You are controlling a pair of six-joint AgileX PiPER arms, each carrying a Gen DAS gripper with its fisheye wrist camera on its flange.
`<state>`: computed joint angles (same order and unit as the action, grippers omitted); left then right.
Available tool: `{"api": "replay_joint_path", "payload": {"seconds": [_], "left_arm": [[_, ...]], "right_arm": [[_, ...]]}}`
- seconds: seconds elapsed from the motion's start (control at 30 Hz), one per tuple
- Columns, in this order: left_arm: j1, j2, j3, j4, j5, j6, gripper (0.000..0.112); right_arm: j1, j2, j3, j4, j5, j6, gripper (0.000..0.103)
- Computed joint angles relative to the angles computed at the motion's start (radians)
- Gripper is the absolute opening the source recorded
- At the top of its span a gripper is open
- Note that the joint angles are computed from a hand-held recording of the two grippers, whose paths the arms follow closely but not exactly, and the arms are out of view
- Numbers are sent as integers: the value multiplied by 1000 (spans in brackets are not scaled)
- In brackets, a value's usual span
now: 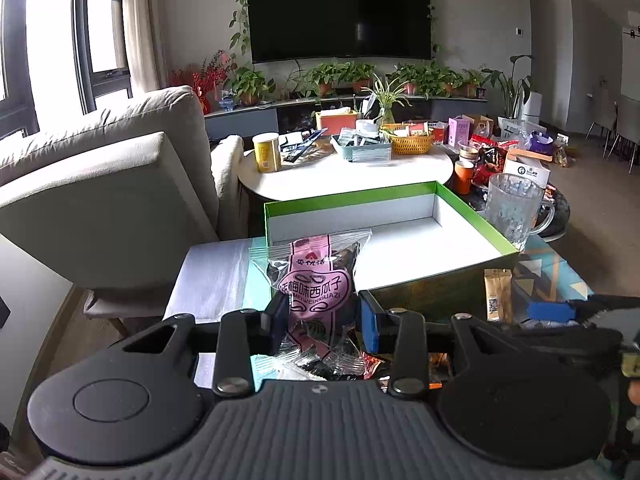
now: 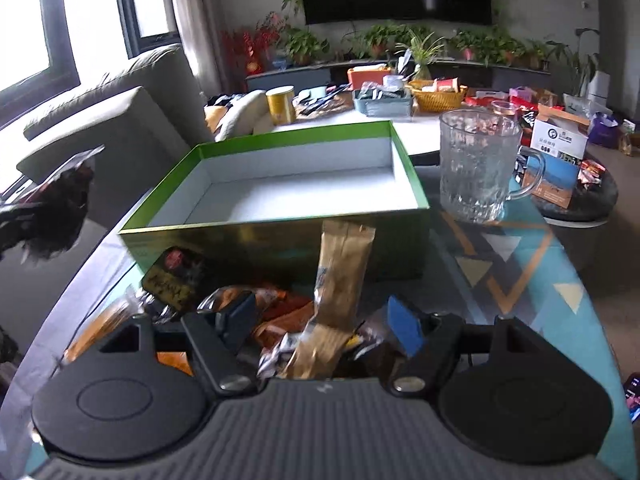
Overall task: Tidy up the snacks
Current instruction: 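Lift pink bag with left tool while right tool drops brown packet into green box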
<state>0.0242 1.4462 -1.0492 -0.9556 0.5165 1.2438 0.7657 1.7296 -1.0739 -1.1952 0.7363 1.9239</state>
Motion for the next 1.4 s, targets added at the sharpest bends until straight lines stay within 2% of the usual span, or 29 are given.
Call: {"api": "replay_joint_path", "payload": {"seconds": [0.07, 0.1, 0.17, 0.27, 0.47, 0.6, 0.73, 0.97, 1.07, 1.23, 1.4], "left_arm": [[-1, 6, -2, 10, 0, -11, 35], [-1, 6, 2, 9, -1, -10, 35], [2, 4, 6, 10, -2, -7, 35], [12, -5, 11, 2, 5, 3, 35], [17, -30, 16, 2, 16, -10, 35], [6, -50, 17, -21, 15, 17, 35], [-29, -42, -17, -24, -9, 15, 35], [-93, 45, -126, 56, -66, -71, 35], [-111, 99, -177, 78, -80, -99, 35], [-121, 214, -273, 106, -72, -154, 35], [-130, 311, -351, 124, -70, -190, 35]], "right_arm": [[-23, 15, -8, -14, -23, 13, 59], [-35, 21, -17, 9, -37, -8, 52], [-65, 21, -34, 110, -72, -88, 26], [-52, -14, 3, 72, -82, -34, 25], [56, -134, 37, -48, 27, 57, 23], [108, -185, -16, -115, 117, 16, 23], [87, -184, -101, -156, 150, -69, 23], [-20, -131, -188, -180, 75, -126, 23], [-77, -100, -215, -148, 2, -130, 23], [-143, -64, -197, -240, -111, 29, 23], [-185, -3, -238, -174, -155, -11, 23]]}}
